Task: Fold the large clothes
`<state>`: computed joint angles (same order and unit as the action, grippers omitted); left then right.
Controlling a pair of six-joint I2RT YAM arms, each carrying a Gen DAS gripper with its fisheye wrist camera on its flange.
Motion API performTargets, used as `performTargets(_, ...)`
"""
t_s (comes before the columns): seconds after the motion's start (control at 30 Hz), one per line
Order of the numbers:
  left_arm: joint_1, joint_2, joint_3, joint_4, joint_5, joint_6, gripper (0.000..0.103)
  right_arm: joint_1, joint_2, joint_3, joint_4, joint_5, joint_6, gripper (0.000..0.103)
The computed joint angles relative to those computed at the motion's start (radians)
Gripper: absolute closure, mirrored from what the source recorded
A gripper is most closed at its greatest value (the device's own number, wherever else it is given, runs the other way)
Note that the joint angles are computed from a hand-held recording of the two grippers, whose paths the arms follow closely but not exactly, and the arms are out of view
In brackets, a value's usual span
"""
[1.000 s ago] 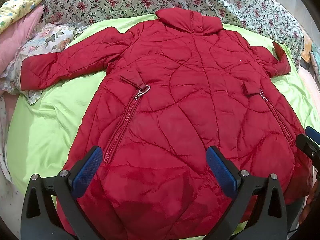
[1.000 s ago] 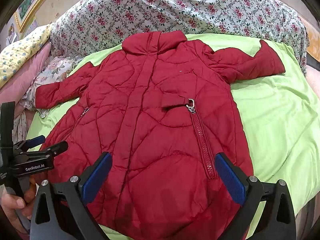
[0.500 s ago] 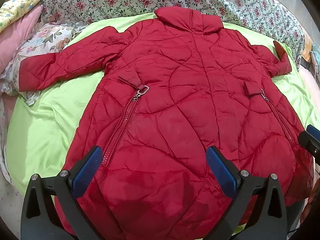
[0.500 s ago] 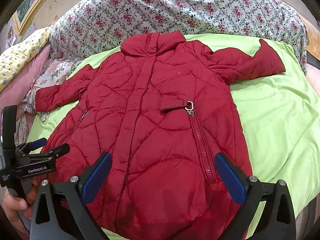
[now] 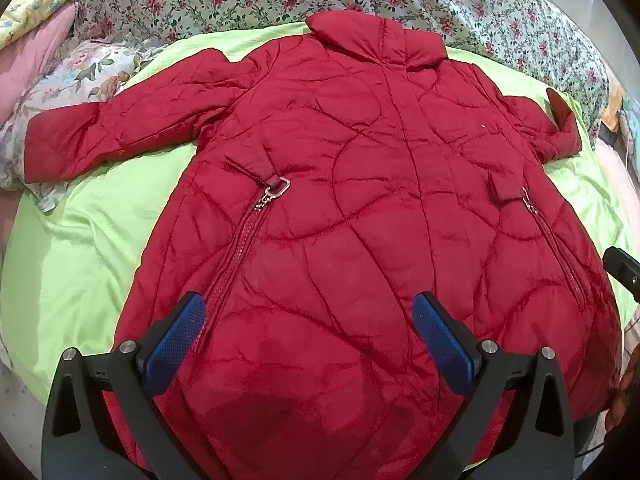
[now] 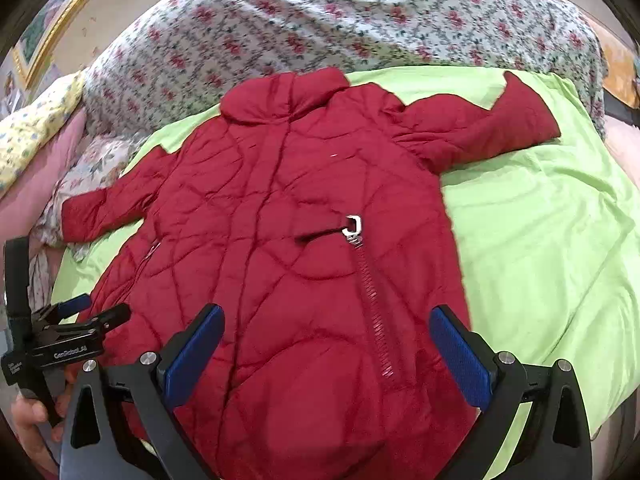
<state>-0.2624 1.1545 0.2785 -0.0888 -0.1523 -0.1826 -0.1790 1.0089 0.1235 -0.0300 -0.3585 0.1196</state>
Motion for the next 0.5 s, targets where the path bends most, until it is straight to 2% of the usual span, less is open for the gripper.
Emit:
performTargets(0.23,0.033,0.096,0.051,0.042,-0.003,0.028,0.0,-0.196,0.186,0.085,0.065,-0.073,-0.102,0.0)
performTargets(0.5,0.086,0.188,0.113,0.076,0.028,0.055,0.0,-0.351,0.455,0.256,0.14,-0.079,-0.177,0.0)
